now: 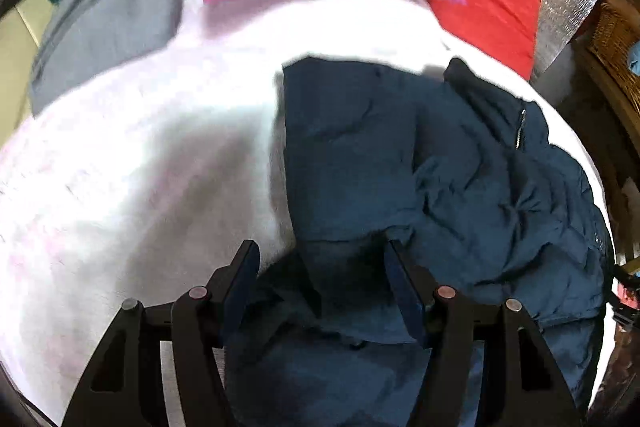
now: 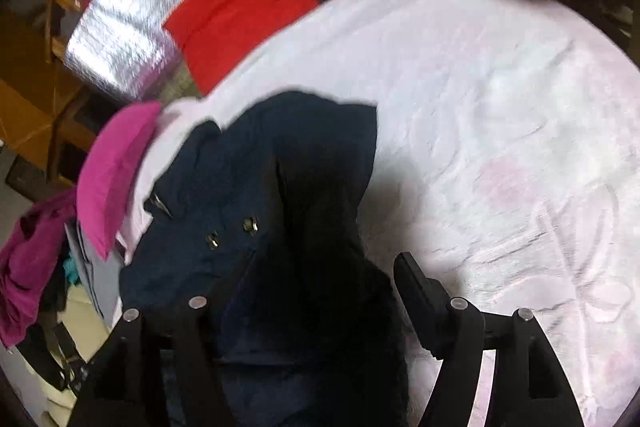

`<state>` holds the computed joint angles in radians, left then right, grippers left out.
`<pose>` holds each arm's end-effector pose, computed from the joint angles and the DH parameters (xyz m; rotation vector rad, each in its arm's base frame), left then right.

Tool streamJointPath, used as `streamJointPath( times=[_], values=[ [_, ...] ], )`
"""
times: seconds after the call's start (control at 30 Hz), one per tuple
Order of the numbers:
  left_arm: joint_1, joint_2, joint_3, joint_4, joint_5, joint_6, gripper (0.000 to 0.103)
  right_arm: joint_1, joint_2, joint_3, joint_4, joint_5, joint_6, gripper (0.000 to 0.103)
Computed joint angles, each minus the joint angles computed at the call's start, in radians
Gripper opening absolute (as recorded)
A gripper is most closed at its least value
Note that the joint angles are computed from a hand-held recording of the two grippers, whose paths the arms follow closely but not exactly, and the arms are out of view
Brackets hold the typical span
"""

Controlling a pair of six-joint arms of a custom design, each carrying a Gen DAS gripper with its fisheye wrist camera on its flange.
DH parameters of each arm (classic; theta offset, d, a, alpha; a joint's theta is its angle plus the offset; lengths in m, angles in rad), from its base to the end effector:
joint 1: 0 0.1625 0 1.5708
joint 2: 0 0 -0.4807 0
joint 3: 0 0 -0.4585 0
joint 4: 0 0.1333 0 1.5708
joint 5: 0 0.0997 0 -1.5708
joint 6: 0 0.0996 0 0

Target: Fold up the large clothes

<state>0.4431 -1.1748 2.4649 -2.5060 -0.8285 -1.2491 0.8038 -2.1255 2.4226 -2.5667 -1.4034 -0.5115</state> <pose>-0.2577 -0.3444 0.0620 0.0221 2.4581 -0.7213 -0.1174 -0.3378 0.4258 -0.2625 -2.6928 0.9261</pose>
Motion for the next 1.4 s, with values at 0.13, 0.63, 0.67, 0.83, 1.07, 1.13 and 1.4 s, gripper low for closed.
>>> streamJointPath(
  times=[0.13,0.63,0.67,0.83,1.07,1.13,1.4],
  values=[
    [0.003,-0.011,0.013,-0.027,-0.01,-0.003,0.066,0.06,0.039,0.026,-0.065,-0.096,-0.047,0.041],
    [-0.011,-0.038,0.029,-0.007,-0.002,-0.005,0.069,0.025,-0.032,0.015,0.002,-0.036,-0.058,0.055],
    [-0.022,-0.05,0.036,0.001,0.002,-0.009,0.069,-0.002,-0.06,0.015,0.019,-0.002,-0.069,0.056],
    [-0.108,-0.147,0.083,0.124,0.005,-0.093,0.069,-0.094,-0.12,0.01,0.09,0.083,-0.103,0.056],
    [-0.229,-0.296,0.154,0.327,-0.036,-0.271,0.069,-0.32,-0.273,0.012,0.339,0.29,-0.24,0.056],
    [-0.288,-0.362,0.186,0.38,-0.072,-0.34,0.069,-0.384,-0.312,0.009,0.426,0.337,-0.304,0.056],
    [-0.537,-0.526,0.301,0.46,-0.266,-0.527,0.069,-0.745,-0.493,-0.024,0.968,0.501,-0.757,0.056]
  ],
)
